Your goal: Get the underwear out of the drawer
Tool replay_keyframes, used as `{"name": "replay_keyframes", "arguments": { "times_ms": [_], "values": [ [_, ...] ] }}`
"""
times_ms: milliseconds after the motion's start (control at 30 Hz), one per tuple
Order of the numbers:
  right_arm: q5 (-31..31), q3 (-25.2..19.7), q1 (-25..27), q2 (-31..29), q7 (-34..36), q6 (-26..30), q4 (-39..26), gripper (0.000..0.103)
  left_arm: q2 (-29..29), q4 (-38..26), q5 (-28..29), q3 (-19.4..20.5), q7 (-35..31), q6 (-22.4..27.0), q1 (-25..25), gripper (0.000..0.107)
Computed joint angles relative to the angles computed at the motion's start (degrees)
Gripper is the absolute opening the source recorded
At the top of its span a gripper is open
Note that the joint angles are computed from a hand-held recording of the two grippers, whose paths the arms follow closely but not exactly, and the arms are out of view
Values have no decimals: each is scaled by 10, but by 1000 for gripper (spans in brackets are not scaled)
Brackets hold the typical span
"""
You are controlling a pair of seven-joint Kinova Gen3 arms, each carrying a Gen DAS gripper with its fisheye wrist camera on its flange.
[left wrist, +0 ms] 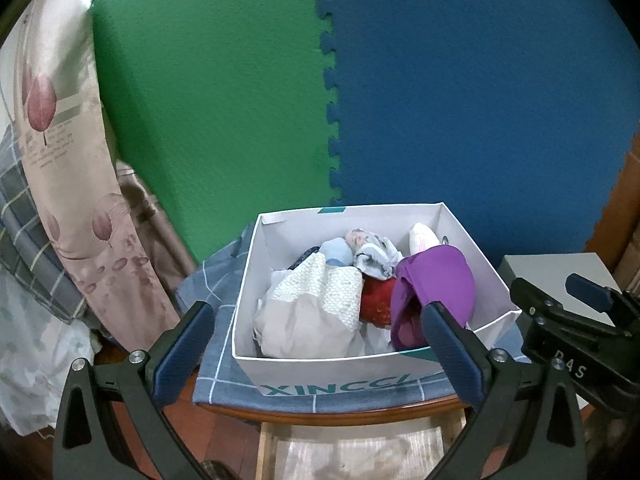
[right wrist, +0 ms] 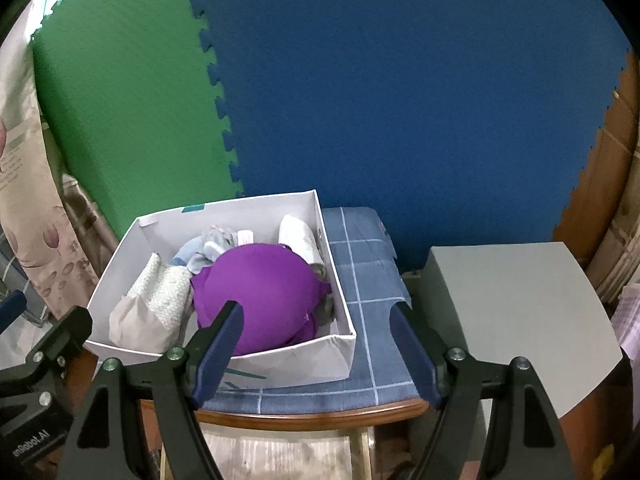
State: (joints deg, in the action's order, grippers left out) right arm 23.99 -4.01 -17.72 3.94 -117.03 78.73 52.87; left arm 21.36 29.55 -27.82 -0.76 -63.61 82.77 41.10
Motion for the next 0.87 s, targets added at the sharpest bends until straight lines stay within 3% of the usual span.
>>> {"name": "replay_keyframes", "arguments": {
  "times_ms": [100, 333, 500, 867],
  "values": [
    [-3, 0, 2, -2, 2, -3, 6, 77, -14, 25, 10, 7, 2, -24, -7, 103],
    [-4, -1, 7, -7, 4, -10, 16, 77, -10, 29, -27, -4, 27, -19, 11, 103],
    [-5, -2, 8, -7, 6, -9, 18, 77, -21, 53, -24, 1, 65, -26, 3, 103],
    [1, -5, 3, -5, 13, -5, 17, 77, -13, 41, -23, 12, 41, -5, 7, 103]
  ]
}}
